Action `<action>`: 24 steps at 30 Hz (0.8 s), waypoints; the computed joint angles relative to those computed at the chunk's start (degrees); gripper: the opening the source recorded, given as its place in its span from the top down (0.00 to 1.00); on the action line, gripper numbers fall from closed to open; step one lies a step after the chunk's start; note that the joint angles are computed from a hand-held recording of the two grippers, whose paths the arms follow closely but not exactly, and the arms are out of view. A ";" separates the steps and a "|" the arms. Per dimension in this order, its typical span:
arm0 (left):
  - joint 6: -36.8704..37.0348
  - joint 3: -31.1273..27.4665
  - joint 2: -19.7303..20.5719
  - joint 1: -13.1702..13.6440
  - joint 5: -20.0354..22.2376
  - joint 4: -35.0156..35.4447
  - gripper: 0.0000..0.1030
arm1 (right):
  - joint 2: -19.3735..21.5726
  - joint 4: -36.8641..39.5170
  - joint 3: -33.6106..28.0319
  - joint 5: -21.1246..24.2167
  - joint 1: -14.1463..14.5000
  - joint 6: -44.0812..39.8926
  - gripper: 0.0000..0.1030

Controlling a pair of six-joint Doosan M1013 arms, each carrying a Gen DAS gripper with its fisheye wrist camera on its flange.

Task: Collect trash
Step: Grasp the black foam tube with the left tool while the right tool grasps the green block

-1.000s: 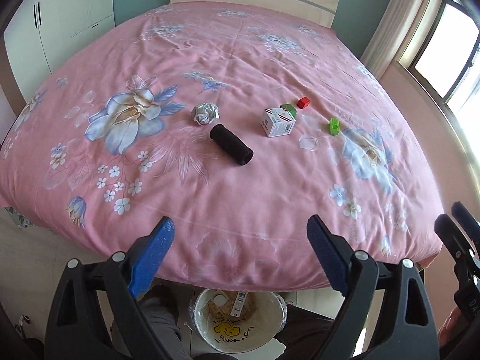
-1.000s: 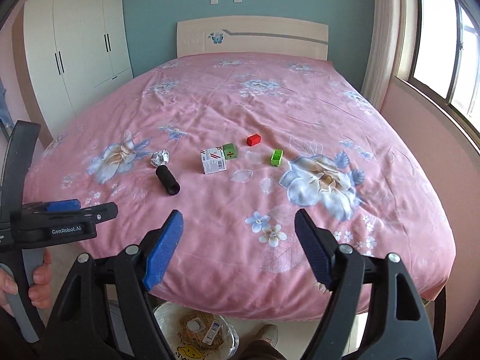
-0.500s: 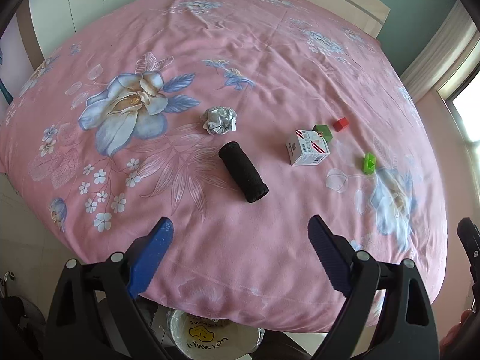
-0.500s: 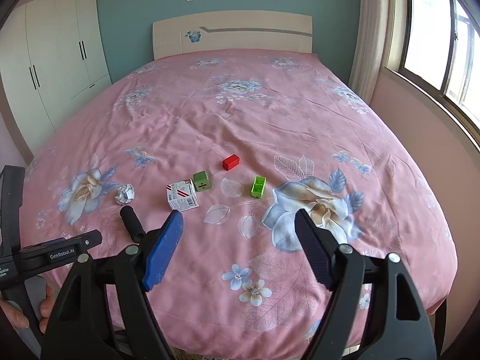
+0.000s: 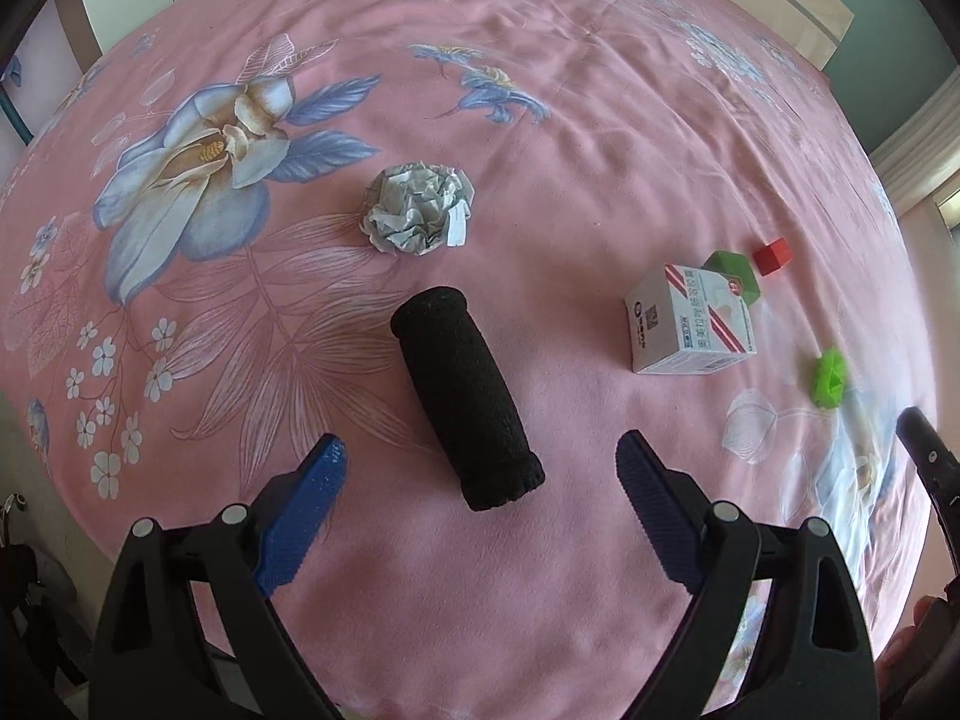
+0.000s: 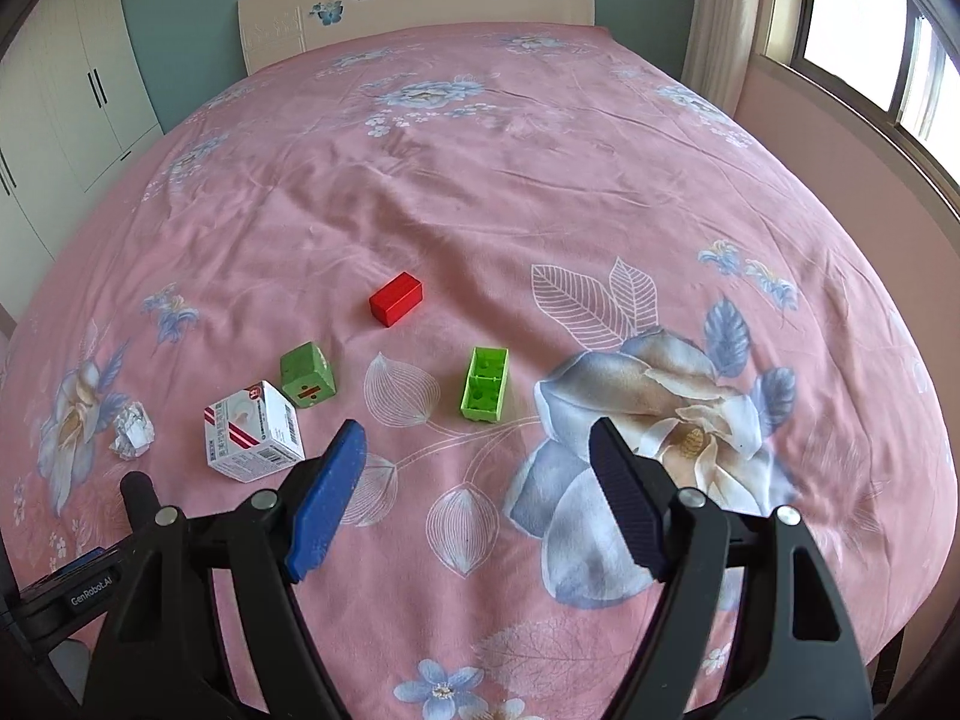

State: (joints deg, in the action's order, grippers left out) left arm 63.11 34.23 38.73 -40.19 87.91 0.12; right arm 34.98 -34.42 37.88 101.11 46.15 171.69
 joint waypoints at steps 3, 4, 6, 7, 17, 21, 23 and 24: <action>-1.14 -0.98 1.30 -0.24 0.31 1.65 0.10 | -1.50 4.02 4.92 -4.20 -2.26 2.01 0.26; -1.25 -1.50 1.83 -0.27 0.78 1.71 0.10 | -1.63 5.50 5.92 -5.31 -3.03 1.55 0.26; -1.29 -2.52 2.83 -0.33 1.79 1.77 0.10 | -1.03 5.97 6.35 -4.80 -3.96 1.01 0.26; -1.43 -2.60 3.05 -0.45 1.74 2.35 0.10 | -0.98 6.25 6.85 -5.38 -4.40 0.81 0.26; 1.29 -1.74 3.71 -2.32 -0.98 9.10 0.15 | -1.42 9.19 10.38 -10.41 -6.55 0.64 0.59; 4.43 -2.57 3.98 -2.50 -2.32 8.00 0.39 | -1.89 10.20 10.84 -11.96 -6.80 -0.85 0.78; 5.51 -3.05 4.18 -2.41 -2.48 7.22 0.50 | -2.33 10.74 11.37 -12.82 -6.78 -1.04 0.78; 6.01 -3.21 4.24 -2.36 -2.62 7.01 0.58 | -2.49 10.94 11.55 -13.08 -6.75 -0.96 0.78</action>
